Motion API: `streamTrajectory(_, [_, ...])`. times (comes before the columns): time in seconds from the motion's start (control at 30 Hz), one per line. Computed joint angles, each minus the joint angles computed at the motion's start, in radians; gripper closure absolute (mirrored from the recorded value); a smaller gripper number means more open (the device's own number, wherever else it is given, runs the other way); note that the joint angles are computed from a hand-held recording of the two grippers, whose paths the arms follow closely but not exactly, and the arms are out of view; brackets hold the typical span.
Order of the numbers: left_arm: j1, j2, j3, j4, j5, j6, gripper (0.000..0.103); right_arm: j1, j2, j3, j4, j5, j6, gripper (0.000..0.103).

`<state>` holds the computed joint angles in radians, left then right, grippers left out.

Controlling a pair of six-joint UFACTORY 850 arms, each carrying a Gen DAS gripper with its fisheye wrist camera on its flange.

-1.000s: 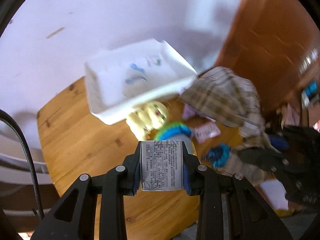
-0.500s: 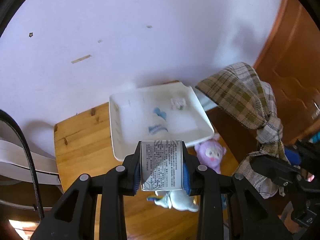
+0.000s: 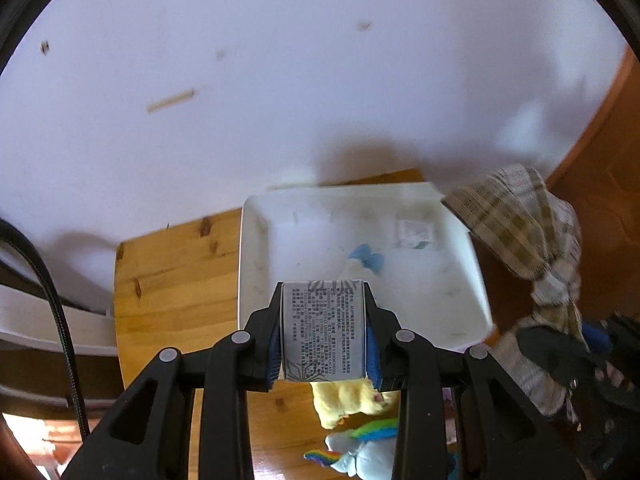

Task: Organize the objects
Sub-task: 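Lift both items over the white tray and release them inside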

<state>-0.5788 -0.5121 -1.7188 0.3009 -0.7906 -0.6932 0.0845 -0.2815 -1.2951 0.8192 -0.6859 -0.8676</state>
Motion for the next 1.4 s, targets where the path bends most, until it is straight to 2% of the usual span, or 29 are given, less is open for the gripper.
streamTrajectory(0.1, [0.019, -0.038, -0.016, -0.018, -0.005, -0.009, 0.068, 0.011, -0.047, -0.025, -0.055, -0.005, 0.04, 0.083])
streamTrajectory(0.2, [0.031, -0.072, -0.033, -0.03, -0.021, -0.003, 0.067, 0.028, -0.081, -0.043, -0.132, 0.002, 0.09, 0.078])
streamTrajectory(0.23, [0.034, -0.083, -0.04, -0.033, -0.03, 0.002, 0.064, 0.035, -0.091, -0.046, -0.162, 0.005, 0.111, 0.073])
streamTrajectory(0.27, [0.035, -0.093, -0.048, -0.033, -0.042, 0.001, 0.057, 0.037, -0.096, -0.047, -0.173, 0.003, 0.117, 0.067])
streamTrajectory(0.3, [0.037, -0.097, -0.048, -0.037, -0.046, 0.002, 0.048, 0.039, -0.098, -0.046, -0.177, 0.004, 0.119, 0.066])
streamTrajectory(0.33, [0.036, -0.094, -0.043, -0.042, -0.043, 0.003, 0.043, 0.042, -0.102, -0.045, -0.186, 0.004, 0.123, 0.06])
streamTrajectory(0.37, [0.036, -0.092, -0.036, -0.049, -0.038, 0.005, 0.031, 0.044, -0.104, -0.048, -0.188, 0.003, 0.126, 0.054])
streamTrajectory(0.4, [0.036, -0.091, -0.035, -0.049, -0.036, 0.004, 0.022, 0.039, -0.105, -0.046, -0.178, 0.003, 0.11, 0.053])
streamTrajectory(0.47, [0.03, -0.087, -0.029, -0.031, -0.03, -0.002, 0.018, 0.036, -0.099, -0.035, -0.167, 0.008, 0.084, 0.05])
streamTrajectory(0.57, [0.017, -0.089, -0.035, 0.022, -0.059, -0.016, 0.018, 0.053, -0.098, -0.043, -0.177, 0.018, 0.094, 0.044])
streamTrajectory(0.93, [0.011, -0.036, 0.013, 0.079, -0.058, -0.063, 0.018, 0.064, -0.031, 0.0, -0.182, 0.015, 0.113, 0.044])
streamTrajectory(1.4, [-0.032, 0.083, 0.109, 0.154, -0.021, -0.129, 0.018, 0.058, 0.157, 0.128, -0.158, 0.053, 0.109, 0.044])
